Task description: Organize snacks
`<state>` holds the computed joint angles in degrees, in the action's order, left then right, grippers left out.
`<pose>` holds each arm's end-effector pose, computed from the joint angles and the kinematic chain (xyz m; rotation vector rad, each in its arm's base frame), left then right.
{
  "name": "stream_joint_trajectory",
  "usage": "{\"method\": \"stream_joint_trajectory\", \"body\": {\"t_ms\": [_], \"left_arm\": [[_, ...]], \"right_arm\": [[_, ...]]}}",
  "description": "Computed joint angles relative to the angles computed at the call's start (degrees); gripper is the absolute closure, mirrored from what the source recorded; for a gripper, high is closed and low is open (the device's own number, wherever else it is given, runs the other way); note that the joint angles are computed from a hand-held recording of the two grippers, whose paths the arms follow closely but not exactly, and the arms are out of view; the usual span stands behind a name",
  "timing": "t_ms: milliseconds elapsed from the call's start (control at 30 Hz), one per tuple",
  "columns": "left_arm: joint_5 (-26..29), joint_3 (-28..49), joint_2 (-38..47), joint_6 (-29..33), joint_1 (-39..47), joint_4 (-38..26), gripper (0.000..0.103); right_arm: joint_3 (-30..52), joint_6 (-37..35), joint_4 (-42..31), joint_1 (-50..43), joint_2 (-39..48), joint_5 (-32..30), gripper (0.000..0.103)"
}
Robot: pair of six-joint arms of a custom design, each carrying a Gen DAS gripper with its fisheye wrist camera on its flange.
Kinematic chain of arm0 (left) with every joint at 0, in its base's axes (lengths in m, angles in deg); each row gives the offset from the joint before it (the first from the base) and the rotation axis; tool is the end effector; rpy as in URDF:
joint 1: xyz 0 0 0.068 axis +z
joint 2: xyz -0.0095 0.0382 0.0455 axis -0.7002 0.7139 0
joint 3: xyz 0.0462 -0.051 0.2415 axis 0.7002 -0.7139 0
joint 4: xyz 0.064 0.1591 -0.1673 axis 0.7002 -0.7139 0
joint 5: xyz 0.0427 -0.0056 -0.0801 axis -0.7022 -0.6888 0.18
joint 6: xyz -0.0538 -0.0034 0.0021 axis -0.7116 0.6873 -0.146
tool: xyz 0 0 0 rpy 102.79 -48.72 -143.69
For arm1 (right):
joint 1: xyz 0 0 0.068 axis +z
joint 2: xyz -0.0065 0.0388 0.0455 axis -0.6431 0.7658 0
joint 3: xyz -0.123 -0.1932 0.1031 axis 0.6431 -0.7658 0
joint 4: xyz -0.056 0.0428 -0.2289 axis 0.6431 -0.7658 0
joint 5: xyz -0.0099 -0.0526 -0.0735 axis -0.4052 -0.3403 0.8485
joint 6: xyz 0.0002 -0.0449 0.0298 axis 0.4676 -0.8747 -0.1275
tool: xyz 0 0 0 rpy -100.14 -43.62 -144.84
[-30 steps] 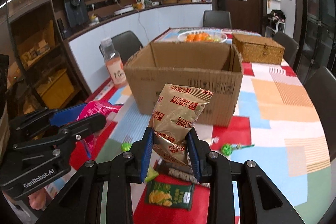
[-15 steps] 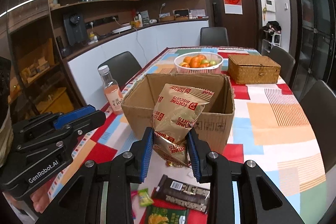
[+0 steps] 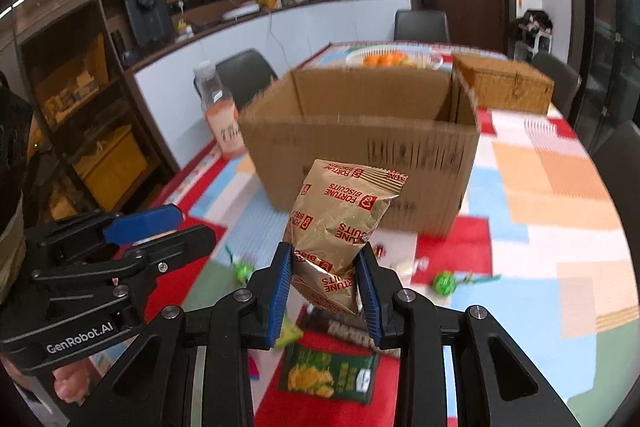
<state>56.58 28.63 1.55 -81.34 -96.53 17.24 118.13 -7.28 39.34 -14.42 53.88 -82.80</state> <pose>0.1957 -0.2268 0.1894 0.0421 2.4303 -0.1802 0.2255 0.1126 0.1608 -0.4330 2.3397 0.4184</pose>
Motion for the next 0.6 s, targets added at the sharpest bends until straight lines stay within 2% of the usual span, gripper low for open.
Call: {"method": "stream_joint_trajectory", "body": {"t_ms": [267,600], "left_arm": [[5.18,-2.79,4.47,-6.0,-0.1,-0.42,0.056],[10.18,-4.16,9.57,-7.89,1.11,2.07,0.054]], "right_arm": [[-3.3,-0.19,2.47,0.84,4.24,-1.1,0.07],[-4.32,0.58,3.97,3.16,8.19,0.12,0.07]]}}
